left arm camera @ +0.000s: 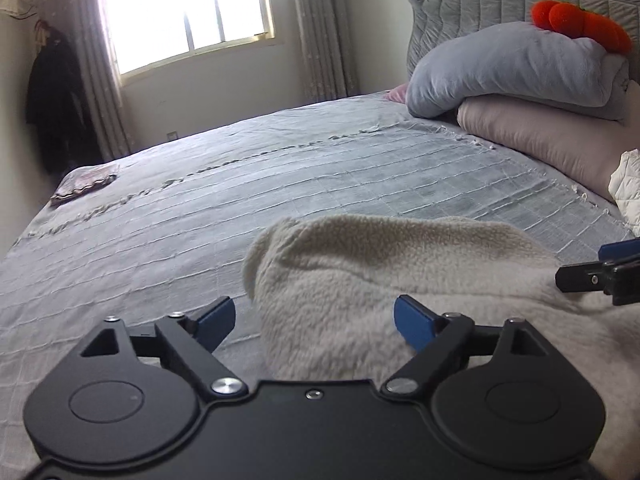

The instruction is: Fold large clothes

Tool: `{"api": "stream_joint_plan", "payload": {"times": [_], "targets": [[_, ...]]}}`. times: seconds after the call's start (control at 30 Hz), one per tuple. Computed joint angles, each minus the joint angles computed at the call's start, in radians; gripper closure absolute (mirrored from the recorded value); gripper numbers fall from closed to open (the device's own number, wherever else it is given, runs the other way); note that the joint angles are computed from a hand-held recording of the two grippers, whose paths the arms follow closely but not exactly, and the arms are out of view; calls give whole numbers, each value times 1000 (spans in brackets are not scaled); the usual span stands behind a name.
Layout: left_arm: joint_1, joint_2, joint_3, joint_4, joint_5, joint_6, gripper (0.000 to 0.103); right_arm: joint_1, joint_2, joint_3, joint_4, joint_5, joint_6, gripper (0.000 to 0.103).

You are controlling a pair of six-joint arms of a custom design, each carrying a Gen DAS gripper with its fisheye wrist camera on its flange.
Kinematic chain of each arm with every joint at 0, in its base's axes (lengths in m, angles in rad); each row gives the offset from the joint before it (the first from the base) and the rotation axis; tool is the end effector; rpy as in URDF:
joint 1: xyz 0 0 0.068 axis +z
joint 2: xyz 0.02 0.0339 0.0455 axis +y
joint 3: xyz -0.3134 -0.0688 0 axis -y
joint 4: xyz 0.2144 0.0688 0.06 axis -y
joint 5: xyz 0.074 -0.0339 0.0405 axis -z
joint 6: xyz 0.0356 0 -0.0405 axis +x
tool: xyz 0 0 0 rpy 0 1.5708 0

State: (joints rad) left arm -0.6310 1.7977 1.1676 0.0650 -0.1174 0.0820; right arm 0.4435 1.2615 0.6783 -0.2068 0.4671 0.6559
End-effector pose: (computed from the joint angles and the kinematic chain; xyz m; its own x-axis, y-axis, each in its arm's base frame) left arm 0.3185 -0.2276 0.2825 -0.3895 0.3853 -0.8366 0.5397 0.8315 0.1317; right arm 0.1975 0.0761 0.2689 -0.5676 0.3332 -0.7529 0.3146 0.9328 0.1758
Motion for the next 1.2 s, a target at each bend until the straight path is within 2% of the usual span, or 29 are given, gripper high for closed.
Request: {"api": "stream_joint_plan", "payload": {"times": [0.03,0.23,0.3,0.4,0.47,0.57,0.73,0.87,1.0,1.13,1.2], "targets": [[-2,-21,-7,-24,-10,-3,8,8,-16,7,-27,-9,-4,8],[-16,-111,-40,-140,-70,-14,0,62,-53,65,-187,29,-23,3],[-7,-130,-44,-180,-43,-19,0,57,-68,72,-215,19,-32,2],[29,-139,-36,-243,47,-38,0,13,-102,64,-240,-33,-31,2],[56,-134,-24,-277,118,-73,0,-51,-128,47,-239,-117,-30,2],[107,-105,3,-317,242,-136,0,-194,-153,1,-201,-308,-38,2],[221,-20,51,-360,542,-267,0,-429,-129,-94,-87,-618,-43,2],[280,51,51,-331,728,-368,0,-571,-91,-177,43,-819,-24,2],[302,108,19,-229,856,-471,0,-645,-41,-216,126,-924,-34,2],[299,121,-40,-92,882,-537,0,-670,14,-251,222,-982,-10,2],[302,120,-70,-37,895,-557,0,-680,57,-288,314,-1011,15,2]]}}
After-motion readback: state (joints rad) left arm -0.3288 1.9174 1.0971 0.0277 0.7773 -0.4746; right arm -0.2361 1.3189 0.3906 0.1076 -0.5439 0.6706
